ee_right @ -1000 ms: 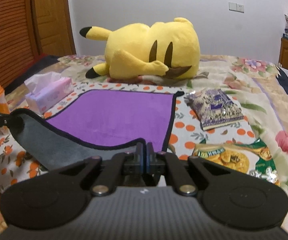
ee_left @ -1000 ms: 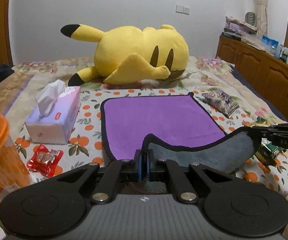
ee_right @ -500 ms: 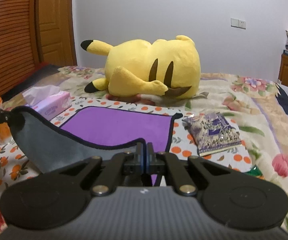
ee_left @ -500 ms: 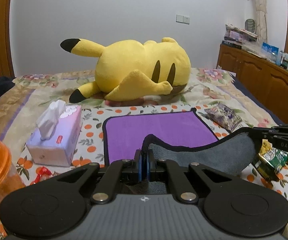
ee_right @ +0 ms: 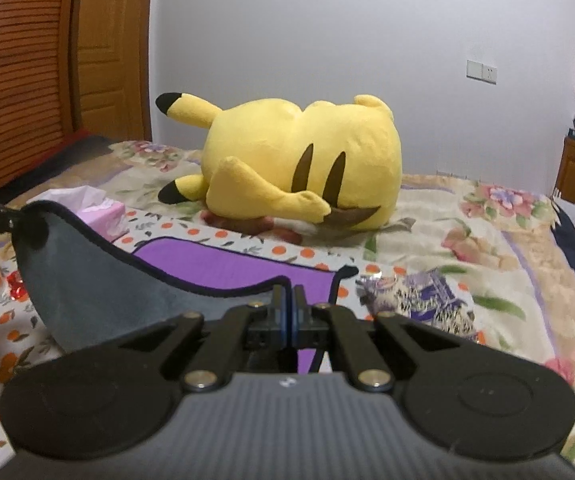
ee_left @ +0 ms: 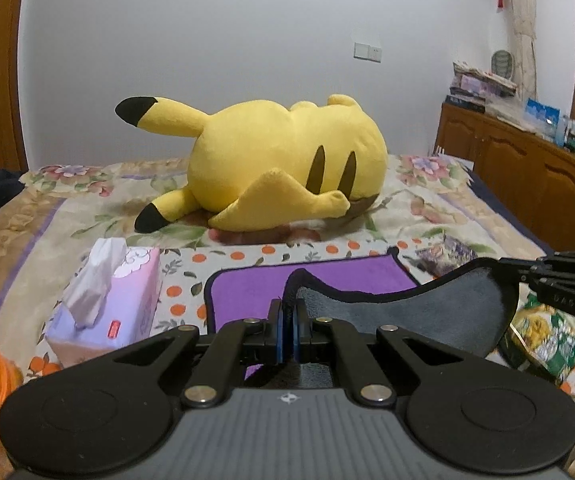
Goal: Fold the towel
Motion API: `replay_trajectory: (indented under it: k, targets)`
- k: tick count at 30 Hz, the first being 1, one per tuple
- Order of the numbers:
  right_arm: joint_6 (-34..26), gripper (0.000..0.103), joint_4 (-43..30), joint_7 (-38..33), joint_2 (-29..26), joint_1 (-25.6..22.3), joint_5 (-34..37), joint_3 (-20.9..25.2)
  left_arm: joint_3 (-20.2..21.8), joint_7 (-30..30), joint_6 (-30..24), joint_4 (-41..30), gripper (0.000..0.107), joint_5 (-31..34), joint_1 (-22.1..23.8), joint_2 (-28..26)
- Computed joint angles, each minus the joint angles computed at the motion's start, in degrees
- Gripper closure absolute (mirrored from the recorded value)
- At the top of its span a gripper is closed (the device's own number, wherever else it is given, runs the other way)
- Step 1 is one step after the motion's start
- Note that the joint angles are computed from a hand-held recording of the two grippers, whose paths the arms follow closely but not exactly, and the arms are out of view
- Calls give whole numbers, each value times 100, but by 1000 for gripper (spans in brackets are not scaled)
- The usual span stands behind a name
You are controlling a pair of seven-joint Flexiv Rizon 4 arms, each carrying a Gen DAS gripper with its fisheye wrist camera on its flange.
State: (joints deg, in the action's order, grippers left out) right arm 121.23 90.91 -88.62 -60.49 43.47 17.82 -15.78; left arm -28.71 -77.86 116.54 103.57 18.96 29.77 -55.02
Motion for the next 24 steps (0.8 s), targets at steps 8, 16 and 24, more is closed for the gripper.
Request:
replay_trajectory:
  k: [8, 16, 24]
  targets:
    - [-392, 100, -504, 36, -138, 6, -177, -319, 48, 190, -212, -438, 102, -193, -202, -7]
    - [-674, 100, -1040, 213, -441, 81, -277, -751, 112, 424, -469, -913, 102, -541, -415, -154]
    - [-1015, 100, -1638, 647, -834, 61, -423, -1135, 334, 708, -569, -1443, 102, -952, -776, -394]
